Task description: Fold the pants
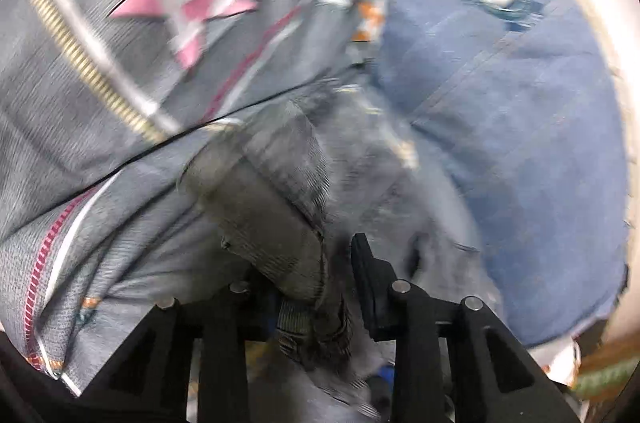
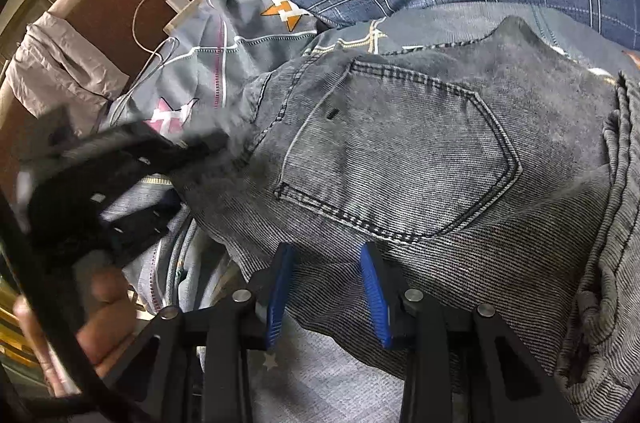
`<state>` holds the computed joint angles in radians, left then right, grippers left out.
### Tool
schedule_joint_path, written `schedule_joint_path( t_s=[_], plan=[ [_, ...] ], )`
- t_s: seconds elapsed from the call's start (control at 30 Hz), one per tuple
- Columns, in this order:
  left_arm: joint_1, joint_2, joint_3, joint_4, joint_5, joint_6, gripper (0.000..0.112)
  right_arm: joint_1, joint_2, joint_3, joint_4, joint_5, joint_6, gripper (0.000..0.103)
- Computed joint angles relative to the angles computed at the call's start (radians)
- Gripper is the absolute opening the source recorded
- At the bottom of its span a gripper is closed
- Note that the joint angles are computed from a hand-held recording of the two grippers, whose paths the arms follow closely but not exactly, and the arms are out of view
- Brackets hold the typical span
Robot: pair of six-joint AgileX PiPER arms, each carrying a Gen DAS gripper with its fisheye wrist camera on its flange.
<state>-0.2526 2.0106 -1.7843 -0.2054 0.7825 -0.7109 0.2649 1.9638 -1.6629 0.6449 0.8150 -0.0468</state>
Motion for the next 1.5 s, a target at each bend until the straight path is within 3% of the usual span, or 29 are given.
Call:
schedule_joint_path(
  t_s=[0.07,0.13,0.17,0.2,0.27,0.4,0.57,0.7,0.87,1.0,1.07,1.2,1.3,1.37,1.43,1.5],
  plan=[
    [-0.004,-0.005,0.006,0.022,-0.002,-0.009,0.014,-0.018,0.004,-0.024,0.030,0.036,-0.004,0.038],
    [-0.017,-0.048,0.048,0.029,-0.068,0.004,0.014,-0.048,-0.018,-0.027,0.070,0.063,-0.016,0.039],
    [-0.037,-0.070,0.055,0.074,-0.094,0.000,0.013,-0.068,-0.039,-0.018,0.092,0.072,-0.033,0.044],
    [-0.057,-0.086,0.057,0.115,-0.108,-0.006,0.013,-0.090,-0.063,-0.009,0.099,0.084,-0.044,0.056],
    [-0.097,-0.118,0.061,0.166,-0.122,-0.006,0.013,-0.127,-0.112,0.007,0.075,0.094,-0.036,0.062],
    [-0.173,-0.071,-0.116,0.244,-0.015,0.042,0.012,-0.262,-0.241,0.126,0.123,0.119,-0.126,0.062],
    [-0.310,0.021,-0.383,0.317,0.110,0.191,0.012,-0.471,-0.356,0.340,0.306,0.099,-0.323,0.062],
    [-0.427,0.115,-0.568,0.341,0.189,0.298,0.012,-0.591,-0.322,0.383,0.391,0.110,-0.380,0.062],
    [-0.512,0.290,-0.800,0.206,0.293,0.407,0.012,-0.742,-0.268,0.401,0.533,0.198,-0.440,0.062],
    [-0.542,0.262,-0.567,0.124,0.158,0.470,0.011,-0.828,-0.228,0.437,0.638,0.272,-0.465,0.066],
    [-0.549,0.271,-0.535,0.127,0.143,0.487,0.011,-0.844,-0.208,0.447,0.666,0.282,-0.454,0.066],
    [-0.593,0.194,-0.400,0.250,0.040,0.456,0.011,-0.822,-0.181,0.433,0.701,0.305,-0.460,0.073],
    [-0.602,0.201,-0.417,0.274,0.042,0.478,0.012,-0.774,-0.184,0.404,0.681,0.304,-0.478,0.073],
    [-0.601,0.217,-0.438,0.232,0.070,0.531,0.019,-0.760,-0.188,0.397,0.680,0.302,-0.488,0.074],
    [-0.577,0.239,-0.481,0.088,0.116,0.629,0.027,-0.767,-0.189,0.402,0.668,0.300,-0.493,0.076],
    [-0.580,0.187,-0.401,0.019,0.058,0.720,0.041,-0.778,-0.185,0.413,0.663,0.295,-0.485,0.076]
  ],
)
